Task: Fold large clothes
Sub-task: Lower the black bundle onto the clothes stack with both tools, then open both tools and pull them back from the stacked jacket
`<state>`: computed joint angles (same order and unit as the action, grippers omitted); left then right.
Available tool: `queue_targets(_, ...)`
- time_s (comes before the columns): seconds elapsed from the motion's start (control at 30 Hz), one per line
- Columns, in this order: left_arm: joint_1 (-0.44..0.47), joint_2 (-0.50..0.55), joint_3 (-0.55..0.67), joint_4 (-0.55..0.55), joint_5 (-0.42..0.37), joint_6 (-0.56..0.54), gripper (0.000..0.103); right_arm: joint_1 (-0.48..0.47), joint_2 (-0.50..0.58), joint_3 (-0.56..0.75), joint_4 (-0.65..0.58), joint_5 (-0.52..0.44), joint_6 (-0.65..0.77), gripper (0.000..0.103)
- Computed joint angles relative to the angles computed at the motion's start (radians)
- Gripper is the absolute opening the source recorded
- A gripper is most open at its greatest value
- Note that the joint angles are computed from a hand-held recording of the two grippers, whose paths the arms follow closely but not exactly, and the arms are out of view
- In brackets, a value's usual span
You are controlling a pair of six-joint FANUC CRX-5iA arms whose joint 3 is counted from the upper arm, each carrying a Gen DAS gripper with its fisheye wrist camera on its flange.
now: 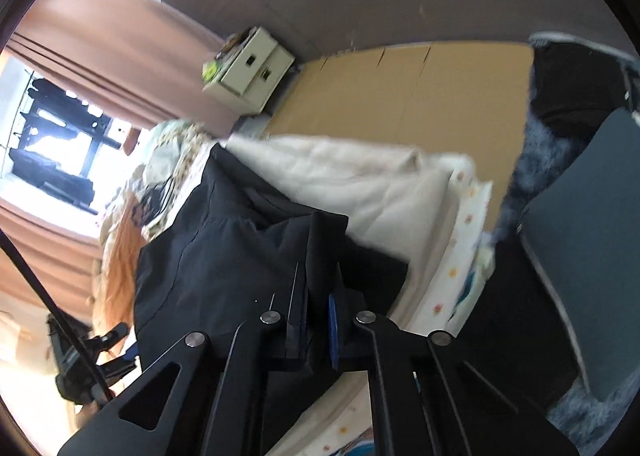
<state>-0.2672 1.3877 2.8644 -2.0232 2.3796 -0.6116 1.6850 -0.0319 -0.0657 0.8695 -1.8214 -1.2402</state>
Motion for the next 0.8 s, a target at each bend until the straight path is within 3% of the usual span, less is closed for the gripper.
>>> queue_targets(0.1,-0.049,-0.024,-0.035,-0.092,0.03,-0.068,0.065,0.01,-0.004,0.014,-0.018,-0.031,-0.014,0.004)
queue_targets(0.3,0.003,-0.01,-0.002,-0.027,0.042,-0.057,0.065,0.011,0.012,0.054,-0.05,-0.073,0.003,0.004)
queue_targets(0.47,0.013,-0.04,-0.043,-0.066,0.066,-0.116,0.065,-0.013,0.054,0.107,-0.078,-0.045,0.016,0.006)
queue_targets(0.57,0.026,-0.065,-0.066,-0.071,0.074,-0.12,0.065,-0.016,0.083,0.19,-0.12,-0.082,0.048,0.012)
queue_targets(0.6,0.033,-0.074,-0.07,-0.069,0.071,-0.119,0.065,-0.018,0.099,0.22,-0.129,-0.104,0.07,0.021)
queue_targets(0.67,0.05,-0.087,-0.064,-0.048,0.067,-0.116,0.069,-0.011,0.137,0.287,-0.113,-0.144,0.123,0.053)
queue_targets(0.7,0.067,-0.094,-0.057,-0.025,0.068,-0.109,0.073,-0.01,0.147,0.302,-0.105,-0.15,0.136,0.08)
queue_targets(0.73,0.07,-0.102,-0.057,-0.019,0.065,-0.108,0.079,-0.006,0.169,0.337,-0.093,-0.17,0.158,0.084)
queue_targets(0.8,0.097,-0.112,-0.037,0.021,0.052,-0.092,0.084,-0.004,0.208,0.403,-0.078,-0.204,0.201,0.084)
